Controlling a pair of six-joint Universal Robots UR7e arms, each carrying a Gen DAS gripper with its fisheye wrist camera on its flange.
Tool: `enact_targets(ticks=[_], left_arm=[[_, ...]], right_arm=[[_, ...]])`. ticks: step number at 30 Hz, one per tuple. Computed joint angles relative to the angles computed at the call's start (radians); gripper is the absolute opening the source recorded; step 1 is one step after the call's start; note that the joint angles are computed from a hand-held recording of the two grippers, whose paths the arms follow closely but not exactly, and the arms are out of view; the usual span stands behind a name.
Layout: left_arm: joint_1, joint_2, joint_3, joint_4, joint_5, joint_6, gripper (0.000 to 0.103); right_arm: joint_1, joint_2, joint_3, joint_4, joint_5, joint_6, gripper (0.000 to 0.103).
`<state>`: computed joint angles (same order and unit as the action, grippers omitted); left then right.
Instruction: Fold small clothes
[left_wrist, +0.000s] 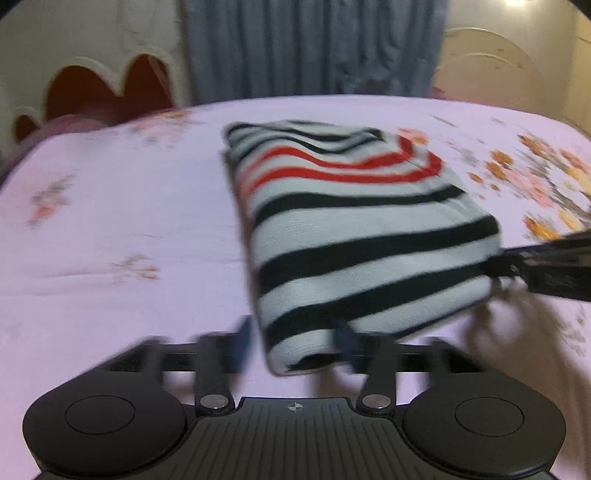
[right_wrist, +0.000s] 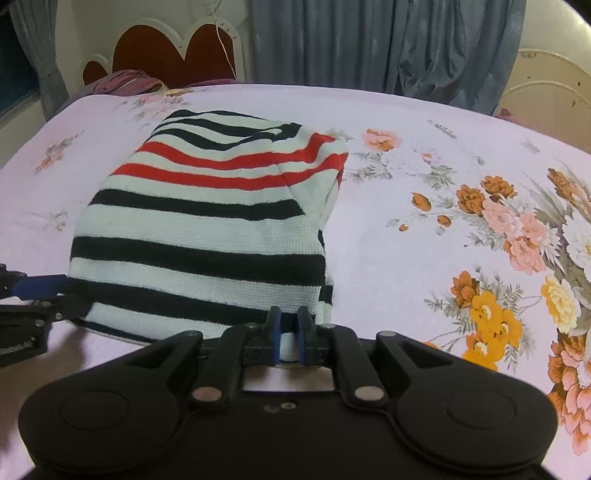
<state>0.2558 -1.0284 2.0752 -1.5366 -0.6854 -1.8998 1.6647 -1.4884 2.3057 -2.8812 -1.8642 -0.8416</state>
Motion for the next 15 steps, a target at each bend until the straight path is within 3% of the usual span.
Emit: enact_targets(ticks=[1,2,3,5,7,11,12,15], left_arm=[[-0.019,0.011,-0.016,0.054,0.007,-0.05,0.096],[-0.042,0.021,-0.031,0.104,0.014,-0.098,0.101],[-0.059,0.037,-0.057,0.159,0.002,-0.141,0.102],[-0.085,0.061,-0.089,0.203,-0.026,-0.175,0.102],[-0.111,0.075,-0.104,0.216,-0.051,-0.201,0.102],[-0.165,0.124,-0.16,0.265,-0.101,-0.266,0.102],[-0.175,0.131,-0.17,0.269,-0.109,-0.273,0.102],[-0.224,0.156,-0.205,0.282,-0.12,-0.309,0.102]], right_arm=[[0.002,-0.018,0.006,-0.001,0.005,-0.002,0.051],[0.003,-0.042,0.027,-0.044,0.006,-0.013,0.096],[-0.014,-0.084,0.057,-0.084,0.046,-0.046,0.103],[-0.037,-0.151,0.071,-0.039,0.078,-0.069,0.091],[-0.053,-0.205,0.067,0.034,0.071,-0.048,0.089],[-0.092,-0.322,0.082,0.101,0.121,-0.076,0.096],[-0.099,-0.349,0.08,0.126,0.129,-0.085,0.101],[-0.11,-0.433,0.077,0.214,0.143,-0.093,0.102]])
